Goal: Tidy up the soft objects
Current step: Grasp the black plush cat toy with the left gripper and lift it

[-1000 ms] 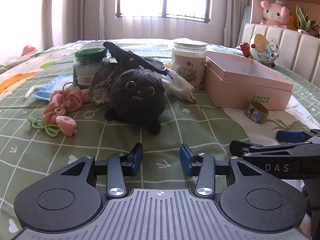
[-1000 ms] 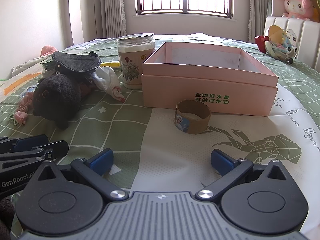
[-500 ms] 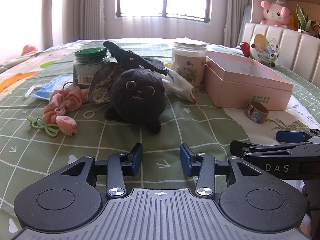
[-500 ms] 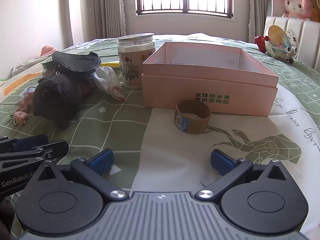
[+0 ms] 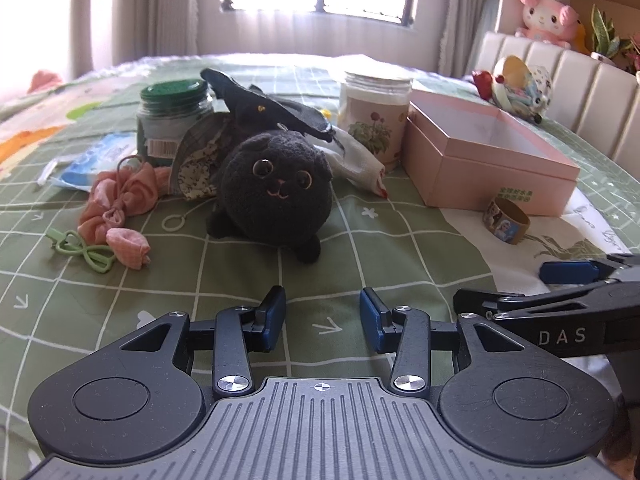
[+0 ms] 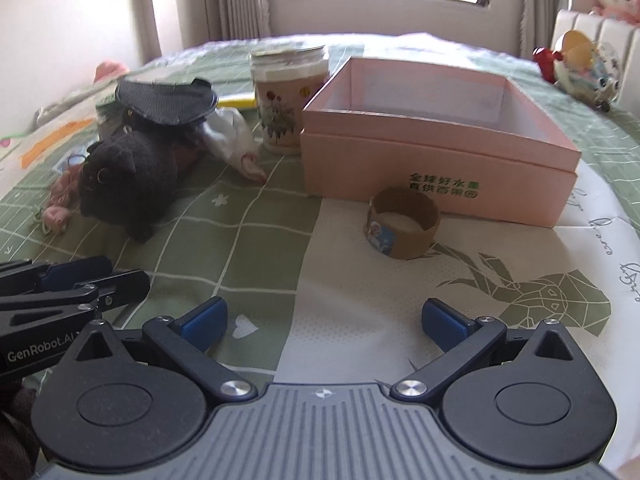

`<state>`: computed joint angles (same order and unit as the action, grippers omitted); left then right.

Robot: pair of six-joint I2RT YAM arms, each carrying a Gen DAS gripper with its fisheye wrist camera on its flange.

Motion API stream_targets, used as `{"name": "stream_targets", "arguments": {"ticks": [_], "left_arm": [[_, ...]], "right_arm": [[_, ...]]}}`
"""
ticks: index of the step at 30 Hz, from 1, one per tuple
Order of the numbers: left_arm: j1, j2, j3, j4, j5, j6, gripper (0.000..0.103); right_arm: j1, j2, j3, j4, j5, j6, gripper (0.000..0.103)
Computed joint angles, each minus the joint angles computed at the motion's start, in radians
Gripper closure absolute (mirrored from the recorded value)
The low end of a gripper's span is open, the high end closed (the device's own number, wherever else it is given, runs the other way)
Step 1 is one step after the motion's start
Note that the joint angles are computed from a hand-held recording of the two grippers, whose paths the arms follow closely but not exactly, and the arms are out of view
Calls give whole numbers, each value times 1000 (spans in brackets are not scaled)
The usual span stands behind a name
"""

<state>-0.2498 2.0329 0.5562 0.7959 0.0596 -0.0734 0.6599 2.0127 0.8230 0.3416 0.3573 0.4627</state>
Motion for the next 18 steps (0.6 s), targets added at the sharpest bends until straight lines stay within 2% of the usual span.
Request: {"name": "stream_targets", "arguments": {"ticks": [2, 4, 6, 8, 9, 12, 13, 15, 18], "left_arm": [[21, -33, 28, -98, 32, -19, 60], [40, -71, 56, -205, 52, -9, 71], [88, -97, 65, -257, 145, -1, 72], [152, -120, 50, -240, 264, -21, 72], [169, -138, 31, -201, 276, -36, 72], [185, -184, -13, -42, 232, -78, 72], [186, -189, 5, -19, 223, -82, 72], [169, -188, 92, -92, 194, -63, 72], [125, -123, 300, -370, 138, 55, 71]], "right_arm": [[-14, -8, 29, -68, -33, -16, 0], [-25, -19, 39, -109, -62, -29, 0], [-27, -32, 36, -133, -73, -31, 0], [-20, -33, 33, -135, -67, -39, 0], [-18, -33, 21, -115, -62, -35, 0], [-1, -25, -9, -53, -30, -28, 0], [0, -21, -7, -49, -24, -30, 0], [0, -21, -6, -52, -22, -33, 0], [-3, -28, -18, -42, -27, -42, 0]]}}
